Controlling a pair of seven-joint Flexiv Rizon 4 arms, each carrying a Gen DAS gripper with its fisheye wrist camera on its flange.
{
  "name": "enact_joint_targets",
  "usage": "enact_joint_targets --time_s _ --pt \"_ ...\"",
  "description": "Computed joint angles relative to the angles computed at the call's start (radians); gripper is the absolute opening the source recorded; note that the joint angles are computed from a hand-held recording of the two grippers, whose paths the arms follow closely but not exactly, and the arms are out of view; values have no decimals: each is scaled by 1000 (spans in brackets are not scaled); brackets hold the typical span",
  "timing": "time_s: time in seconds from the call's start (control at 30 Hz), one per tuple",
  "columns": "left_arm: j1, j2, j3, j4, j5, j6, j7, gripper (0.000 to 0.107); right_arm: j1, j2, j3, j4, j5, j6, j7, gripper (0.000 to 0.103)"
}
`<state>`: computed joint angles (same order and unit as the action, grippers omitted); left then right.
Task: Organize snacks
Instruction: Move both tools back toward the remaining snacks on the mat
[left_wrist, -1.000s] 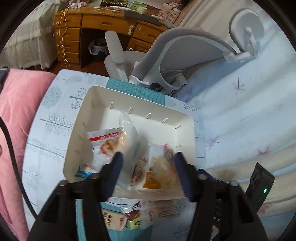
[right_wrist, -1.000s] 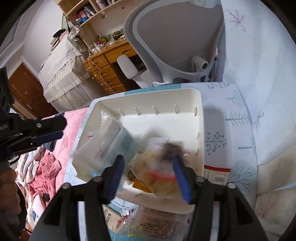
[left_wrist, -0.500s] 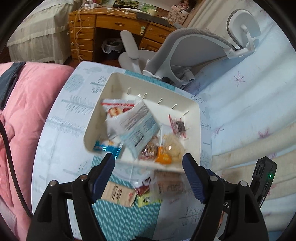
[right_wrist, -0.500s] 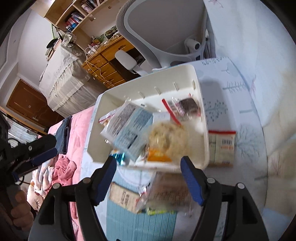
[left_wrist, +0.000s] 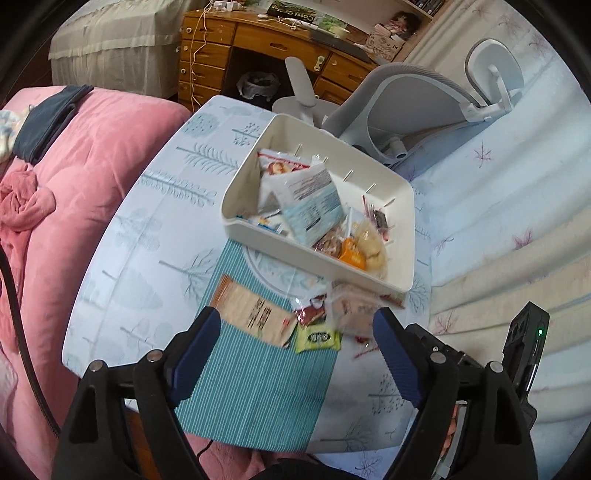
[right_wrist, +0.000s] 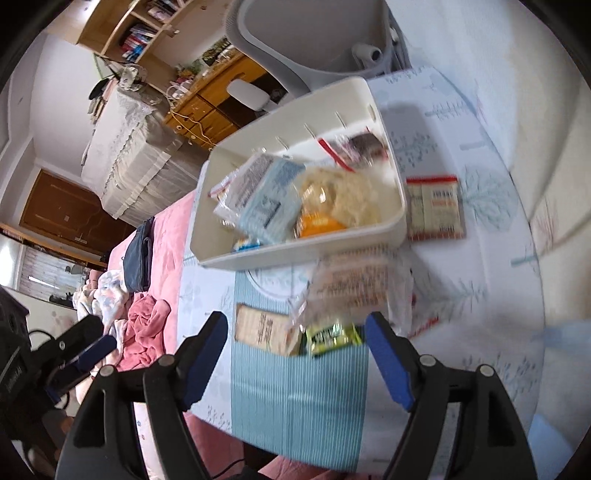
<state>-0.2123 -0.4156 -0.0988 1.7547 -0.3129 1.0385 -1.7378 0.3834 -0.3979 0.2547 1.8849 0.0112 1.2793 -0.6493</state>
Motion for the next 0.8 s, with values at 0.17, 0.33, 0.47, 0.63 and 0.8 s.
enact_joint_targets --time_s 0.17,0.33,0.47,0.63,0.8 --pt "6 14 -4 47 6 34 47 84 6 17 14 35 43 11 48 77" --pt "39 8 -29 61 -27 32 147 84 42 28 -9 72 43 20 170 78" --pt "68 3 -44 55 -59 3 270 84 97 33 -52 115 20 68 345 78" --pt "106 -6 -56 49 -94 -51 464 84 215 32 -157 179 -80 155 649 78" --pt "118 -36 -49 17 -75 -110 643 84 420 32 -368 251 -235 243 979 78"
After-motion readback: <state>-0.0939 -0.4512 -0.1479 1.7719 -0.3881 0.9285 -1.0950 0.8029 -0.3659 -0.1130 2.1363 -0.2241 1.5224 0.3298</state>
